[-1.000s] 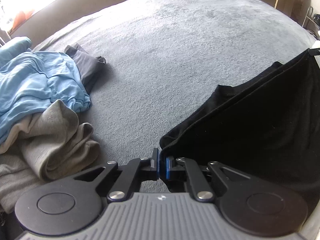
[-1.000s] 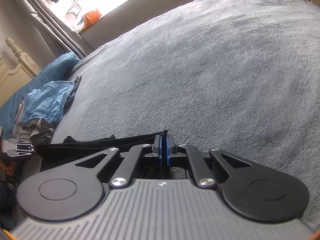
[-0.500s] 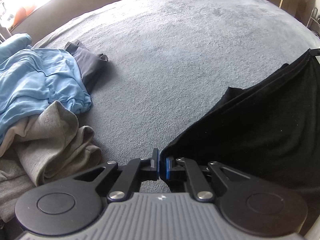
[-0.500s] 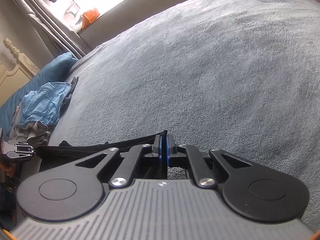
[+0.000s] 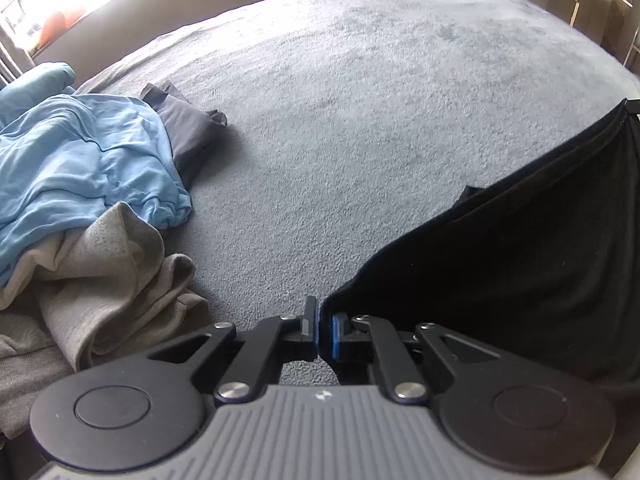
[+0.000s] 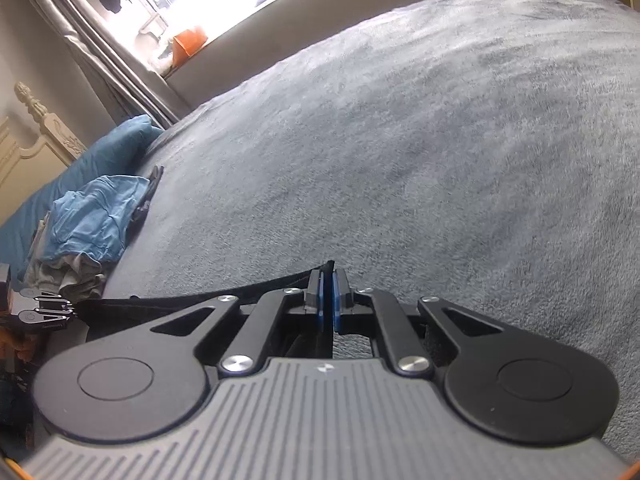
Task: Fold clothes
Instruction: 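Lift and carry the held shirt edge over the shirt with the left gripper, then lower the edge onto the shirt and open the left gripper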
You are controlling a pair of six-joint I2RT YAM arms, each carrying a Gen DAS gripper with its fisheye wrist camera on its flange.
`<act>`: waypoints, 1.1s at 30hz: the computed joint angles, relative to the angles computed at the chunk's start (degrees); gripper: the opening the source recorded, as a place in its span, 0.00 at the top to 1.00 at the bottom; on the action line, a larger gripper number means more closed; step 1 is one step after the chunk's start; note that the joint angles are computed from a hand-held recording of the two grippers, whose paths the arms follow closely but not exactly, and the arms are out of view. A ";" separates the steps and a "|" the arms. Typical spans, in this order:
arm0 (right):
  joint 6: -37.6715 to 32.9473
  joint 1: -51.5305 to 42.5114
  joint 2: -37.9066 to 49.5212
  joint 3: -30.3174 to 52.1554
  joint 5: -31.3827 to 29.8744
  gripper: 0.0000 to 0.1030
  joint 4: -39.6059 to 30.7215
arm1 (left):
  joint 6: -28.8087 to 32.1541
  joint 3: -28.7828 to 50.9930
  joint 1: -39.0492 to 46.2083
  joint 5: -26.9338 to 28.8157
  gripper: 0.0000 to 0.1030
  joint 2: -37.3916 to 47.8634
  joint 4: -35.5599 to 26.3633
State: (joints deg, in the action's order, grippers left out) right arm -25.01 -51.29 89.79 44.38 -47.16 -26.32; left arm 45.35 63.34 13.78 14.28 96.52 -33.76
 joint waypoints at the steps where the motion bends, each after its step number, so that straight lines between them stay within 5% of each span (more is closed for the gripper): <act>1: 0.58 0.01 0.72 -0.36 0.39 0.97 1.10 | -0.11 -0.24 -0.28 -0.34 0.93 0.43 0.61; 8: 3.25 1.98 4.84 -2.09 3.76 0.97 7.13 | -1.31 -0.06 -1.38 -2.21 0.92 3.39 2.80; 11: 4.77 2.67 5.92 -1.91 4.65 0.97 7.84 | -2.81 1.58 -1.19 -3.51 0.75 4.74 2.24; 13: 6.56 2.49 6.55 -1.39 4.60 0.95 7.51 | -4.70 2.76 -0.58 -4.38 0.45 5.18 1.74; 14: 7.71 2.09 6.74 -1.08 4.34 0.93 7.21 | -5.61 3.44 0.11 -4.47 0.40 5.22 1.25; 20: 12.53 -2.92 0.36 -2.63 5.07 0.83 6.41 | -8.67 4.69 6.18 -1.94 0.38 0.18 -5.30; 23: 6.16 -2.26 -8.26 -3.81 6.70 0.83 -1.18 | -5.76 3.44 9.63 1.88 0.38 -5.85 -13.30; 28: 2.68 14.65 -22.21 -6.87 9.30 0.83 -12.50 | 2.62 -2.47 14.12 5.50 0.38 -15.21 -27.49; 33: 19.53 44.60 -21.36 -11.00 15.75 0.86 1.65 | 9.40 -16.18 18.27 1.38 0.41 -25.01 -26.48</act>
State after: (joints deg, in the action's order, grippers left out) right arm -5.48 -6.69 68.43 33.38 -31.41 -24.67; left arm 54.75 47.17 32.05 15.65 71.50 -60.25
